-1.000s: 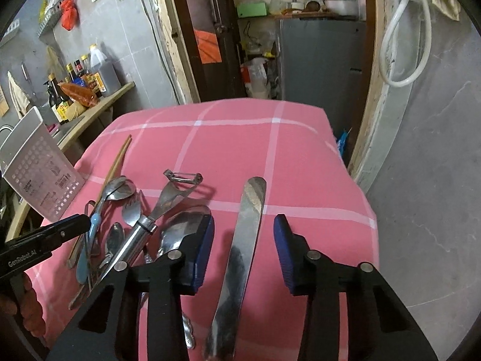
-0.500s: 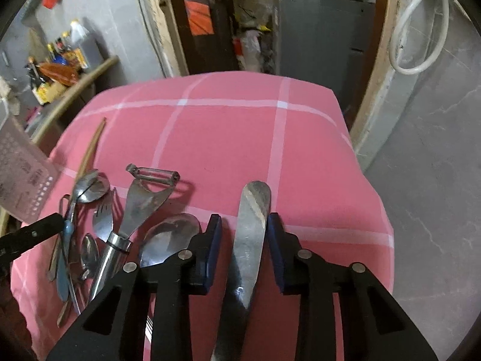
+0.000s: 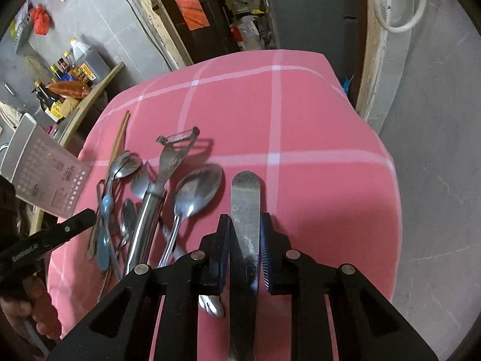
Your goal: Organize utensils
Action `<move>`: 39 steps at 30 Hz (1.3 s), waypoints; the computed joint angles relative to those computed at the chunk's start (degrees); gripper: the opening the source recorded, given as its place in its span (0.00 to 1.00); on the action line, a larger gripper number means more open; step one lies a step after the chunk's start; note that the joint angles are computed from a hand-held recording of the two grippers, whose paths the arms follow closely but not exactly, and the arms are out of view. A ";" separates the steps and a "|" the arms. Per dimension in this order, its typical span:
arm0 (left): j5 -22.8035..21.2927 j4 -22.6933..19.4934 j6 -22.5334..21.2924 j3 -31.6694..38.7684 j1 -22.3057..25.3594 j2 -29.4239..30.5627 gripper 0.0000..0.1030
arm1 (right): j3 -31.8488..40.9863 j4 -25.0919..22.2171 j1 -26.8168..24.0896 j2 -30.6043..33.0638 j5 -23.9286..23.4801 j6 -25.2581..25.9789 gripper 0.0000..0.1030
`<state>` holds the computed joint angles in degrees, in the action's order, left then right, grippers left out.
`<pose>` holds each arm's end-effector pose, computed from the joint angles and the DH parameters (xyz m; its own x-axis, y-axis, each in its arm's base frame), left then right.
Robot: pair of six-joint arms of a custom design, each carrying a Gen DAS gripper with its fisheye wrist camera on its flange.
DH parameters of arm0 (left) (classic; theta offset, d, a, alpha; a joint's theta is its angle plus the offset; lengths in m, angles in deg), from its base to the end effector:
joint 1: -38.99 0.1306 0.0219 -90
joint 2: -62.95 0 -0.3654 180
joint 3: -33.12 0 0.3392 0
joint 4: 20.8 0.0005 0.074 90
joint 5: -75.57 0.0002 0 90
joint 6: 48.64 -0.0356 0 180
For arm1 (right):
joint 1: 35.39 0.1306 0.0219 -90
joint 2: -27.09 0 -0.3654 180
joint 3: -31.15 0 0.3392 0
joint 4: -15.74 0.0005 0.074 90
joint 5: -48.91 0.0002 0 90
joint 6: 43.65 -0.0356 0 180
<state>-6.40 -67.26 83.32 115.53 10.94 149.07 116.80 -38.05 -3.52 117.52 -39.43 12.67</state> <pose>0.3553 -0.1955 0.3892 -0.8681 -0.2876 -0.4046 -0.0482 0.8600 -0.5080 0.3572 0.2203 0.3741 -0.8886 0.1003 -0.4476 -0.0267 0.9629 0.2686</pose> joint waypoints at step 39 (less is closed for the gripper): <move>11.92 -8.28 -7.45 1.78 3.54 1.87 0.04 | -4.27 2.73 0.67 -3.42 -2.36 -5.40 0.05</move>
<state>5.52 -75.54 75.87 117.32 14.48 150.93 112.54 -35.32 -2.85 114.10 -41.79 7.27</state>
